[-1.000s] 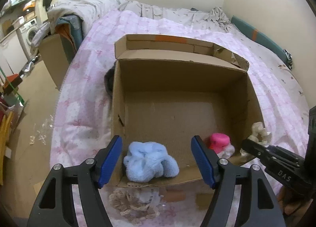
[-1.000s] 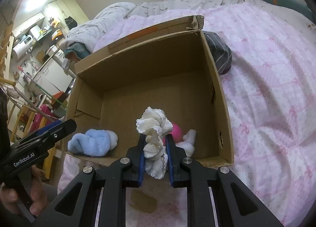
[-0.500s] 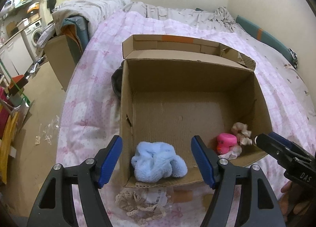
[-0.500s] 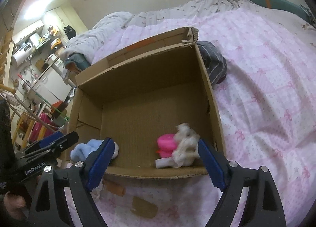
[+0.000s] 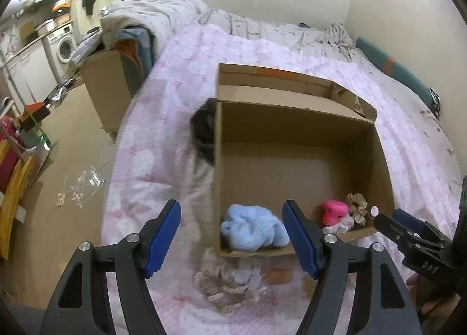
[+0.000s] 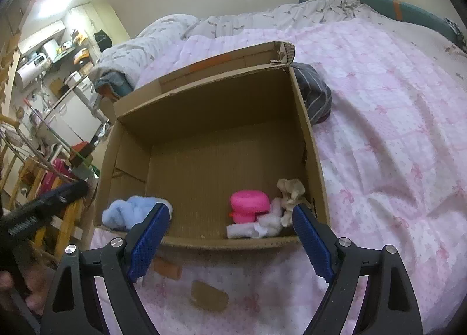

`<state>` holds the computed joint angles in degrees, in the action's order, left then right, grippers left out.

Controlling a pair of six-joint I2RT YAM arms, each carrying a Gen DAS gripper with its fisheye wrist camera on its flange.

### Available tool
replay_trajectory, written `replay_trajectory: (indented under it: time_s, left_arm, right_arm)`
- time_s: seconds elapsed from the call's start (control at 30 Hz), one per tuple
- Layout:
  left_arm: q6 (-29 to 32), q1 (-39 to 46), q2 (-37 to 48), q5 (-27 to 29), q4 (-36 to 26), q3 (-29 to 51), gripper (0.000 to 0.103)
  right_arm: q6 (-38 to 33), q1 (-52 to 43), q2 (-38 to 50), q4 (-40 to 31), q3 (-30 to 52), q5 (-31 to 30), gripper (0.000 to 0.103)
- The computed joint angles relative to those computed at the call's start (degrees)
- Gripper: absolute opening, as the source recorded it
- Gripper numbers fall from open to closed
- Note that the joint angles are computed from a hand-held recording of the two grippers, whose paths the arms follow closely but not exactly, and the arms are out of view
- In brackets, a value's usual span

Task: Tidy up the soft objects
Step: 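Withdraw both open tools from above the box, then grasp the beige lace scrunchie on the bedspread with the left tool and lift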

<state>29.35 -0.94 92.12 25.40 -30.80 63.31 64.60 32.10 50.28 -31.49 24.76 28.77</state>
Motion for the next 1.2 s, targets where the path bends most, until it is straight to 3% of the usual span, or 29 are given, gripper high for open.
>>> replay_trajectory:
  time_s: [0.3,0.5,0.67,0.83,1.0,1.03,1.07,1.1,1.17,1.2]
  left_arm:
    - [-0.8,6.0,3.5,-0.8,-1.6,2.9,0.069]
    - [2.3,10.9,7.1,-0.9,-2.0,4.3,0.069]
    - [5.8,11.7,14.6,-1.8,-12.8,10.1,0.069]
    - [4.2,8.5,18.9,-3.2,-17.3,10.9,0.069]
    - [-2.0,4.5,23.9,-5.5,-19.2,11.8,0.069]
    - [-3.0,4.1,25.1,-5.2,-20.3,12.4,0.065]
    - [-3.9,3.7,25.8,-5.0,-20.7,12.6,0.053]
    - [-4.9,3.1,26.7,-5.6,-21.4,12.9,0.048]
    - [-6.5,2.2,27.4,-7.3,-21.4,12.4,0.047]
    - [-7.0,2.0,27.1,-7.5,-20.8,11.9,0.039]
  right_arm:
    - [7.2,7.2,2.2,-6.2,2.1,3.8,0.092]
    - [18.0,12.4,1.9,-9.8,1.3,5.0,0.092]
    - [25.3,15.6,3.1,-9.5,0.2,4.0,0.092]
    - [23.7,15.6,8.4,-6.2,1.2,2.4,0.092]
    - [22.4,15.5,10.2,-5.5,1.8,2.0,0.092]
    - [22.6,15.5,9.9,-5.5,1.7,2.0,0.092]
    - [22.7,15.4,9.7,-5.5,1.5,1.9,0.092]
    - [22.7,15.1,9.3,-5.6,1.3,1.8,0.092]
    - [22.9,14.7,8.8,-5.3,0.9,1.5,0.092]
    - [22.6,14.2,8.5,-5.1,0.7,1.3,0.092]
